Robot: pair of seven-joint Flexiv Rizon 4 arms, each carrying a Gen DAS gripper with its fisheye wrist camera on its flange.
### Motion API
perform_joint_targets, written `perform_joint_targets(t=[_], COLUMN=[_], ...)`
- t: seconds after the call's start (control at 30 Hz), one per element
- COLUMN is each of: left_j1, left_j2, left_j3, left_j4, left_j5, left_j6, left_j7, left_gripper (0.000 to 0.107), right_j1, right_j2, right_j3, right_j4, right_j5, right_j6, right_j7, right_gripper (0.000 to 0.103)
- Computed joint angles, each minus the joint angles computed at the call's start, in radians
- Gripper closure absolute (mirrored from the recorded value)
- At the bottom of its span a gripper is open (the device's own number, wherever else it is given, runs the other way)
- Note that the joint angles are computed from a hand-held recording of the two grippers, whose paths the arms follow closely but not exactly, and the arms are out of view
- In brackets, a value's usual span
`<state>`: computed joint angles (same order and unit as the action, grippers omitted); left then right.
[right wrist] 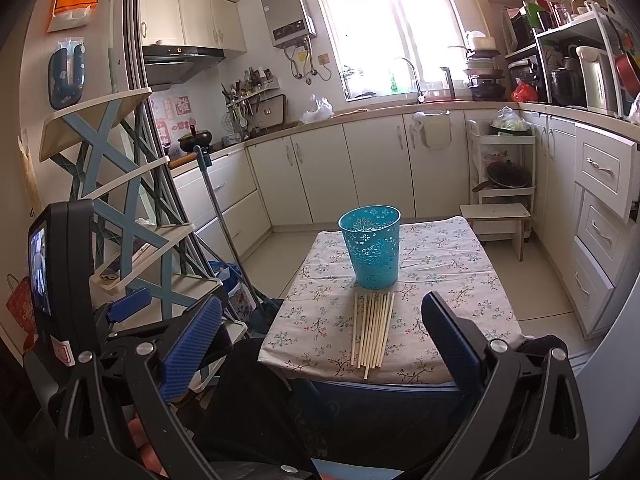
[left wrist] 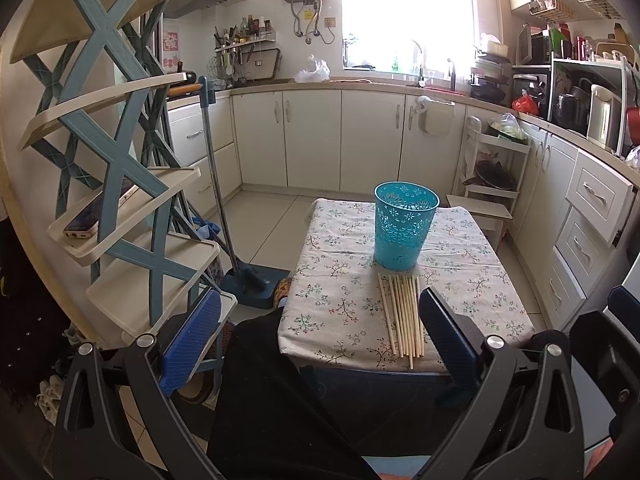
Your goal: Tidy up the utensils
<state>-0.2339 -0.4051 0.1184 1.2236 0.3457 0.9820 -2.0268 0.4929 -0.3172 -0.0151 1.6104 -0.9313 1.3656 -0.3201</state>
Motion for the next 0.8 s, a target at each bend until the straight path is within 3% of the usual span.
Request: perform_joint_targets(t=[0.07, 0.13, 0.2, 0.33, 0.5, 0.6, 0.8], left_j1=[0.002, 0.006, 0.01, 0.027, 0.039, 0.041, 0.055], left_j2=[-0.009, -0.027, -0.054, -0.12, -0.223, -0.282, -0.42], left_j3=[-0.003, -0.007, -0.011, -0.029, -0.037, -0.033, -0.025], left_j4=[-0.012, -0.034, -0.067, -0.139, -0.263, -0.34, -0.536], left_j5=[-0.005, -0.014, -0.025, -0.078, -0.148, -0.176, -0.215], left_j6=[-0.007, -0.016, -0.031, -0.064, -0.151, -0.203, -0.329], left_j7=[0.004, 0.014, 0.032, 0.089, 0.15, 0.168, 0.178], left_gripper=[0.012, 0.012, 0.012, 0.012, 0.012, 0.012, 0.012], right_j1=[-0.013, -0.035, -0.036, -0.013, -0.027, -0.054, -0.062], right_j2=[-0.007, -0.028, -0.044, -0.07, -0.126, -0.171, -0.277], right_j3=[0.03, 0.116, 0.127, 0.066, 0.064, 0.101, 0.093], right_j4=[-0.012, -0.083, -0.118, -0.124, -0.165, -0.233, -0.391], right_j5=[0.055, 0.234, 0.298, 0.292, 0.362, 0.459, 0.551], right_j6=[-0.027, -0.172, -0.212, -0.166, -0.167, -0.217, -0.316], right_j7=[-0.063, -0.253, -0.318, -0.303, -0.348, -0.422, -0.518], right_gripper=[0.007, 0.007, 0.007, 0.007, 0.007, 0.007, 0.007])
